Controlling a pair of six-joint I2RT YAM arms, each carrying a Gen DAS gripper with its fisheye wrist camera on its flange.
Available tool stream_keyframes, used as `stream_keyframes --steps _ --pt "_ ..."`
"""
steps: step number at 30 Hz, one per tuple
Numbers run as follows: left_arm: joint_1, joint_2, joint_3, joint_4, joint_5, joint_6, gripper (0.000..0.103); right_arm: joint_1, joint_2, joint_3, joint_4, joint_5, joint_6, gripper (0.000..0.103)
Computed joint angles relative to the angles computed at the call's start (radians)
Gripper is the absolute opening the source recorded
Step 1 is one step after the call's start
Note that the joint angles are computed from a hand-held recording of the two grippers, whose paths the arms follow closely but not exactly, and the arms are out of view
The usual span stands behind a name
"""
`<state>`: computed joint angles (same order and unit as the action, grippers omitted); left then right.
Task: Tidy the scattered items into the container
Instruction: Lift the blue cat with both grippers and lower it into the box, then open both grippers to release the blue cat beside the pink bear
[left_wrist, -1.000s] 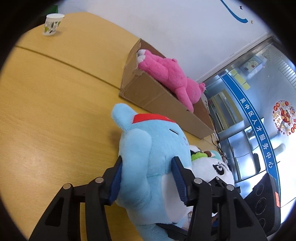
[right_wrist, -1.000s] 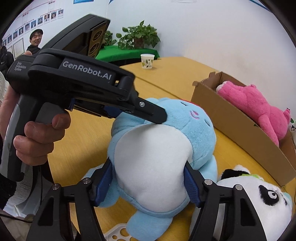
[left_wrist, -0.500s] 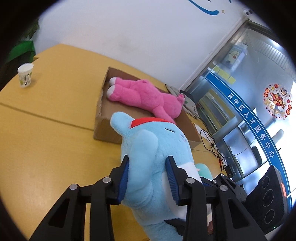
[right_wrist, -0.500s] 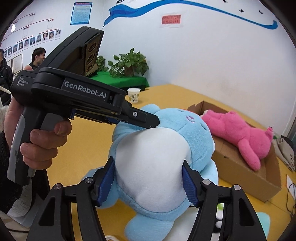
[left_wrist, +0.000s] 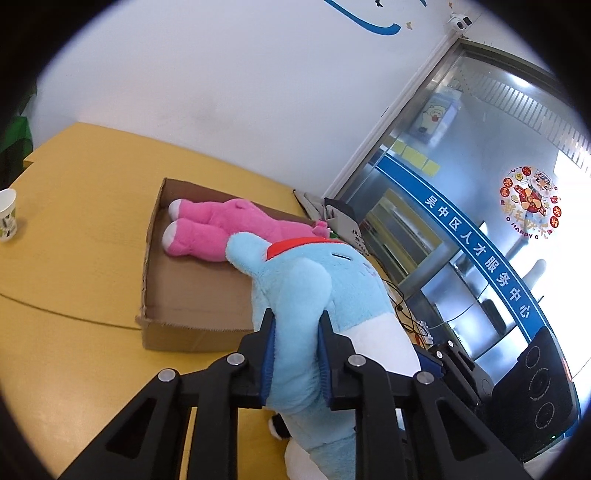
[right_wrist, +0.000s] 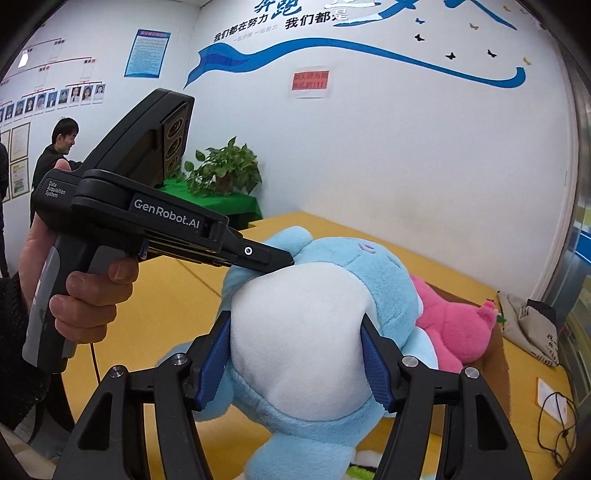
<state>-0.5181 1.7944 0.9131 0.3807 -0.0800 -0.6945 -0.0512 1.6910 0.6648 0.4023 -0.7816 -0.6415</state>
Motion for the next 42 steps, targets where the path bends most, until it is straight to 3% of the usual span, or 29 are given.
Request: stream_keyframes --steps 5,10,16,21,30,33,37,40,42 --pt "0.035 0.023 0.098 -0.049 0.027 0.056 0.018 0.001 0.020 0.065 -0.002 0.011 0.029 0.070" --pt "0.089 0.048 0.262 -0.171 0.037 0.144 0.018 0.027 0.061 0.214 -0.056 0.027 0.061 0.070" --pt "0.183 0.179 0.496 -0.305 0.098 0.219 0.018 0.089 0.209 0.479 -0.128 0.092 0.088 0.070" --pt "0.260 0.355 0.638 -0.353 0.165 0.213 0.018 0.137 0.421 0.707 -0.186 0.148 0.111 0.070" --pt "0.345 0.622 0.717 -0.369 0.276 0.139 0.018 0.209 0.876 1.200 -0.569 0.248 0.046 0.070" --pt "0.343 0.614 0.671 -0.358 0.238 0.127 0.018 0.232 0.902 1.197 -0.596 0.284 0.008 0.068" --pt "0.354 0.609 0.629 -0.364 0.219 0.111 0.019 0.233 0.881 1.177 -0.632 0.239 -0.005 0.057" --pt "0.346 0.611 0.644 -0.393 0.173 0.110 0.022 0.234 0.910 1.238 -0.682 0.253 -0.020 0.057" --pt "0.341 0.614 0.673 -0.427 0.146 0.114 0.025 0.224 0.907 1.248 -0.707 0.245 -0.013 0.063"
